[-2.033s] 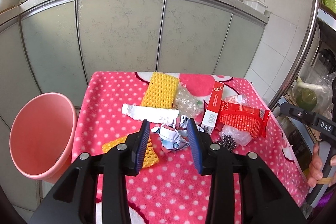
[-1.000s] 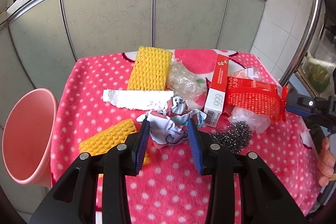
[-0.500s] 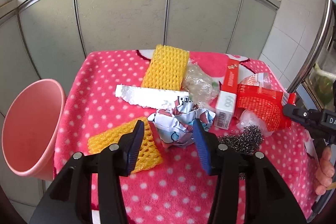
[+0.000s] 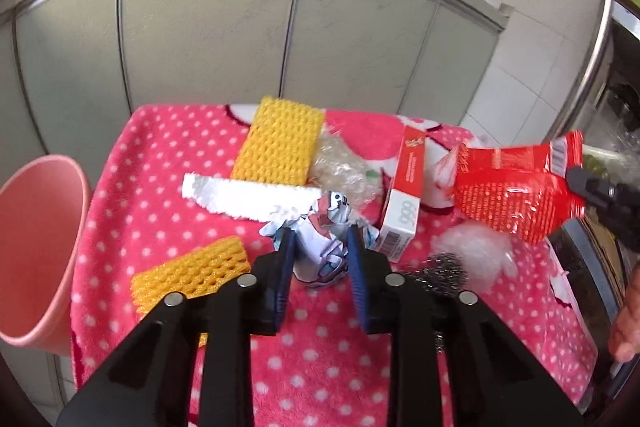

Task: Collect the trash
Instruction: 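Grasp the crumpled foil wrapper with the left gripper while the right gripper grasps the red snack bag, then carry both items over the pink bin and open both grippers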

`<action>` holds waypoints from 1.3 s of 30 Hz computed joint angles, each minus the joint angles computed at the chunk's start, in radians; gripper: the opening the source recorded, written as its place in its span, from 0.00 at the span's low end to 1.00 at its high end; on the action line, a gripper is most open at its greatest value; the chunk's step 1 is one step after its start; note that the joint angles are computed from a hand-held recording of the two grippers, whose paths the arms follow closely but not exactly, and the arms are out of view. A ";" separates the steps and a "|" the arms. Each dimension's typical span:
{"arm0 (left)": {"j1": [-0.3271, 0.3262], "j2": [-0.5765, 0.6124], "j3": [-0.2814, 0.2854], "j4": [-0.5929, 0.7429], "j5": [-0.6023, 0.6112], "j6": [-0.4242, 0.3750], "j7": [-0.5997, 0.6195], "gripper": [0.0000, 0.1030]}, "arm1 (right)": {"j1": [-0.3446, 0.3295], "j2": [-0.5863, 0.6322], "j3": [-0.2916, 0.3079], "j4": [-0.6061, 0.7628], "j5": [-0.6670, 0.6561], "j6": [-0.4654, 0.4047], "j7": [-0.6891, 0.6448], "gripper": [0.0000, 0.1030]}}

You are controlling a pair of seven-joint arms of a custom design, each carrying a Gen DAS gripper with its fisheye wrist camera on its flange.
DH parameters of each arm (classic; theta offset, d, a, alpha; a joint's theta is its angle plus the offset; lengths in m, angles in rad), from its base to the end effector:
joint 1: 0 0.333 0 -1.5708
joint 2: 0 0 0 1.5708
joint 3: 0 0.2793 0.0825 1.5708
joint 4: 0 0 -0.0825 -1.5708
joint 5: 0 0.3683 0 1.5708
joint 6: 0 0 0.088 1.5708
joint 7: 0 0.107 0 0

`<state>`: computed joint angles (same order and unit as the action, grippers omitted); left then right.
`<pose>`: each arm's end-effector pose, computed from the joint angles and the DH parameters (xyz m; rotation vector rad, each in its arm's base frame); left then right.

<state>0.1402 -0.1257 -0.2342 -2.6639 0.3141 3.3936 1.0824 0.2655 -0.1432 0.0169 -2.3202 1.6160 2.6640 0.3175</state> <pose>0.4526 -0.0772 0.3546 -1.8166 1.7384 -0.9309 0.4902 0.1122 0.4010 -1.5965 1.3384 -0.0459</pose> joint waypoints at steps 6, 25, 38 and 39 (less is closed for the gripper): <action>0.000 -0.090 0.003 -0.068 -0.016 0.080 0.019 0.22 | 0.016 -0.038 0.007 -0.001 0.018 0.015 -0.026 0.05; 0.194 -0.361 0.014 -0.269 -0.053 0.212 -0.014 0.22 | 0.156 0.096 0.109 0.221 -0.120 0.035 0.010 0.05; 0.426 -0.350 -0.071 -0.325 -0.202 0.168 0.068 0.23 | 0.268 0.425 0.225 0.538 -0.491 0.076 0.220 0.05; 0.436 -0.339 -0.071 -0.326 -0.209 0.166 0.074 0.23 | 0.276 0.452 0.228 0.560 -0.538 0.076 0.258 0.05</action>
<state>0.5766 -0.4649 -0.3048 -2.9899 0.1052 3.5597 1.1559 0.5416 0.3085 0.2446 -1.7602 1.0781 2.7397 0.5751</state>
